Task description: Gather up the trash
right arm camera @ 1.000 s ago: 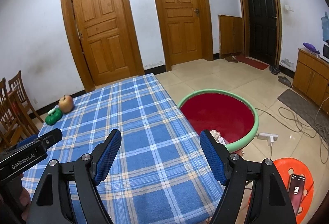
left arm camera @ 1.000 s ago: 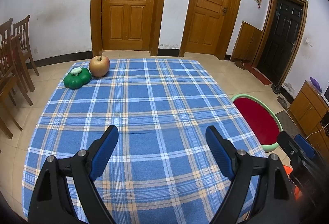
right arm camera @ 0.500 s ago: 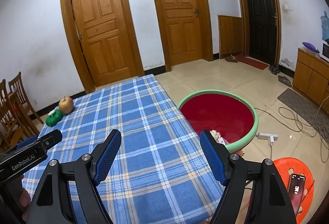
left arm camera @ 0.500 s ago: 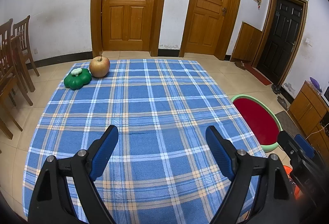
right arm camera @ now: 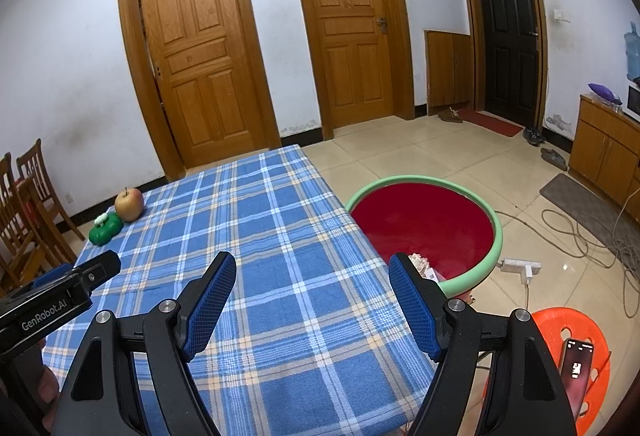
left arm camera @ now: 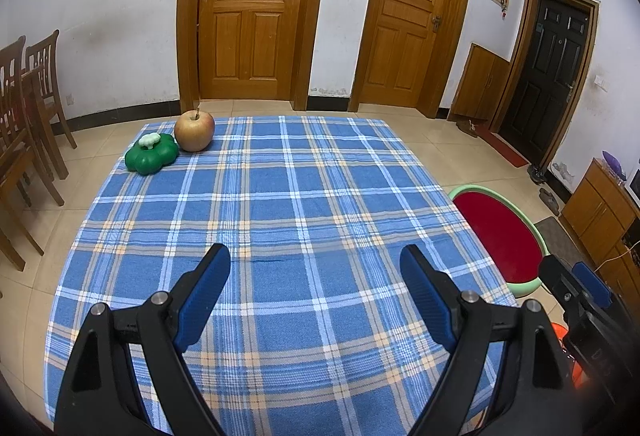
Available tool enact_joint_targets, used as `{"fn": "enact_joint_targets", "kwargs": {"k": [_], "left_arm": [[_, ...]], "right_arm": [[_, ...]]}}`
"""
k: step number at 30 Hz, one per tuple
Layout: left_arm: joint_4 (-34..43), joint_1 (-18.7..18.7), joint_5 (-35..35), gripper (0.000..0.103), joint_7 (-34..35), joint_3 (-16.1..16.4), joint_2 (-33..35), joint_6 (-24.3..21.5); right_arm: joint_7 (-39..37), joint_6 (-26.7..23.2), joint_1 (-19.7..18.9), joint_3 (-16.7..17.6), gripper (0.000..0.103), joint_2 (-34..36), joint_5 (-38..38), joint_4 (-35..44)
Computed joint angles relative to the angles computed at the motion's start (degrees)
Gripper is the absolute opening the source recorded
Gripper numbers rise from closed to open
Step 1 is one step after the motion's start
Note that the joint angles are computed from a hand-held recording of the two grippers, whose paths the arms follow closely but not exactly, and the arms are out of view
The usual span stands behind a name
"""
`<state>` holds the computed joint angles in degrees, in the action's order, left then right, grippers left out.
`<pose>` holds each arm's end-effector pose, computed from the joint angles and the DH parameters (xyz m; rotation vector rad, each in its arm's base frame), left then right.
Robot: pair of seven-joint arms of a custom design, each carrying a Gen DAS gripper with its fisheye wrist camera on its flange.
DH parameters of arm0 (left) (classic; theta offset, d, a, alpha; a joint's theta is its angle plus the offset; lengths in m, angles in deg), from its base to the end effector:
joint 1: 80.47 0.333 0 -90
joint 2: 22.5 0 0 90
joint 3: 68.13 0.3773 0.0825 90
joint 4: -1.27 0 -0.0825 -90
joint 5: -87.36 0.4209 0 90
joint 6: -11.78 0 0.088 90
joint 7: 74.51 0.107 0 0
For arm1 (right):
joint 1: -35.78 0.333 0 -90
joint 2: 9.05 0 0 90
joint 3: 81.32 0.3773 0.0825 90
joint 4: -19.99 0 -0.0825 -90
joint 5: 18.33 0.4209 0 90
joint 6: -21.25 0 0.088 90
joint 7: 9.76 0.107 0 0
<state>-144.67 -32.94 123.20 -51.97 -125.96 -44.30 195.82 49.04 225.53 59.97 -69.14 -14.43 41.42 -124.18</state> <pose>0.4693 -0.1668 0.4480 -1.8979 1.4879 -0.8522 0.4440 0.1960 0.4503 -1.5767 1.5762 -0.6873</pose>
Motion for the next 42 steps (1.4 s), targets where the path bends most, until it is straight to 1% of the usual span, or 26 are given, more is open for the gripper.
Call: {"fn": "enact_joint_targets", "kwargs": {"k": [17,32,42], "left_arm": [[-0.07,0.1,-0.69,0.086,0.54,-0.15,-0.24,0.21],[0.11,-0.73,-0.26,0.086,0.33,0.66,-0.12,-0.18],[0.18,-0.89,-0.02,0.086,0.19,0.82,-0.05,-0.25]], "right_arm": [[0.31,-0.03,0.04,-0.09,0.079,-0.05,-0.32,-0.08],[0.55,-0.07,0.04,-0.15,0.079,-0.09,-0.59,-0.2],[-1.44,-0.35,-0.05,0.3,0.079,-0.07,1.62,0.51]]}}
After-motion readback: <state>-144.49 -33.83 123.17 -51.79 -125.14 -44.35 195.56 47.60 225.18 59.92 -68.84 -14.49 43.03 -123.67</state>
